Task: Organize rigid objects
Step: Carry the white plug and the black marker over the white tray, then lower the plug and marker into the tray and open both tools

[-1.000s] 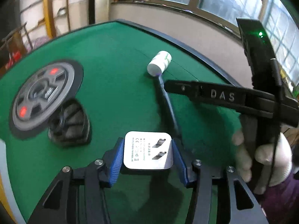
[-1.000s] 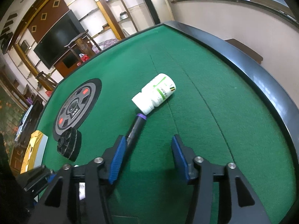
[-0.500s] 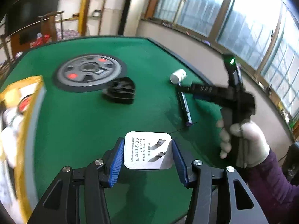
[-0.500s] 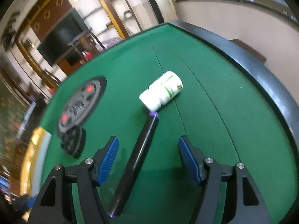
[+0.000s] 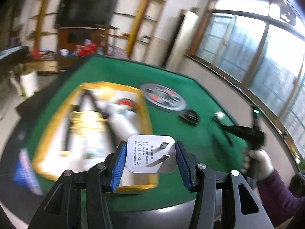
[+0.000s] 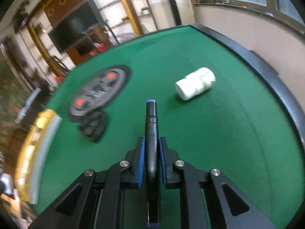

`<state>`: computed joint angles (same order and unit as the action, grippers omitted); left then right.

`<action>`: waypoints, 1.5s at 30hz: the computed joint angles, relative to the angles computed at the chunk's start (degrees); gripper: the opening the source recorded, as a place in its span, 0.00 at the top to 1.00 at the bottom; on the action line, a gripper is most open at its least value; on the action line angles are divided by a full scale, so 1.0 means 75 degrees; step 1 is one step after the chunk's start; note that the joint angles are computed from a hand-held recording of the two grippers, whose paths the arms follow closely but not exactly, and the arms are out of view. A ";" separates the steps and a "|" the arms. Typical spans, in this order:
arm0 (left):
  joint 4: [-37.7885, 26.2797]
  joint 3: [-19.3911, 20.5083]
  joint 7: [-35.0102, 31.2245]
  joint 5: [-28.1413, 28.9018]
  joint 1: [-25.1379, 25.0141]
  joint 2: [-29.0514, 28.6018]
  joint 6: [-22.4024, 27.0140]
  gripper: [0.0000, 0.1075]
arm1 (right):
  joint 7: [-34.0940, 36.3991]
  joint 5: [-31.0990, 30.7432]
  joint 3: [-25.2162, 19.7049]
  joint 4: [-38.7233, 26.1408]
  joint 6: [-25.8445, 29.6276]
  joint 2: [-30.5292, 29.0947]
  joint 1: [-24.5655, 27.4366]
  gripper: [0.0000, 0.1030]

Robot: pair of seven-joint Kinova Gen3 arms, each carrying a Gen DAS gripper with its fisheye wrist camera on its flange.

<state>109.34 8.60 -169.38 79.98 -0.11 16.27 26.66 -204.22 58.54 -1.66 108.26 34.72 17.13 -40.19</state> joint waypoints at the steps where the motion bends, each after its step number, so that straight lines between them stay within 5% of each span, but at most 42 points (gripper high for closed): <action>1: 0.0054 -0.0039 -0.0092 0.0122 -0.0052 -0.0016 -0.0090 0.50 | -0.0261 0.0234 0.0109 0.0117 -0.0298 -0.0114 -0.0115 0.86; 6: -0.0147 -0.0761 0.0738 -0.0091 0.0073 0.0244 -0.0015 0.50 | -0.0243 0.0502 -0.0056 -0.0135 -0.1693 -0.0304 0.0056 0.86; 13: -0.0955 -0.0454 0.2912 -0.2130 0.0027 0.1018 -0.0510 0.50 | 0.1932 -0.0859 -0.2495 -0.1620 -0.2816 0.0732 0.2067 0.86; 19: -0.1774 -0.1626 0.4776 -0.3952 0.1166 0.1614 -0.0839 0.50 | 0.3796 -0.1704 -0.4618 -0.3351 -0.2199 0.2178 0.2969 0.86; 24: -0.1845 -0.0351 0.5911 -0.5285 0.0181 0.1658 -0.0958 0.43 | 0.5350 -0.1989 -0.6067 -0.5108 -0.0785 0.3572 0.3002 0.86; 30: -0.0755 0.1772 0.4905 -0.4521 -0.1632 0.1001 -0.2228 0.32 | 0.6935 -0.3638 -0.5117 -0.6911 0.0214 0.4307 0.1847 0.86; 35: -0.0023 0.3353 0.3948 -0.3543 -0.2812 0.0691 -0.3660 0.26 | 0.7189 -0.3644 -0.3975 -0.8060 0.1428 0.4526 0.0705 0.86; 39: 0.0328 0.2771 0.4329 -0.3732 -0.1927 0.0311 -0.4902 0.09 | 0.7297 -0.3695 -0.3269 -0.8796 0.2041 0.4742 0.0035 0.81; 42: 0.0578 0.1903 0.4605 -0.3920 -0.0865 0.0093 -0.5834 0.05 | 0.7357 -0.4117 -0.2292 -0.8550 0.1779 0.4540 -0.0431 0.66; 45: 0.0811 0.1181 0.5413 -0.4156 0.0057 0.0076 -0.6765 0.05 | 0.7086 -0.4044 -0.1574 -0.8156 0.1624 0.4299 -0.0809 0.63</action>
<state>115.43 17.46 -128.78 48.80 0.32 16.84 -24.08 -151.08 28.21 -13.47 47.10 46.91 49.37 -46.26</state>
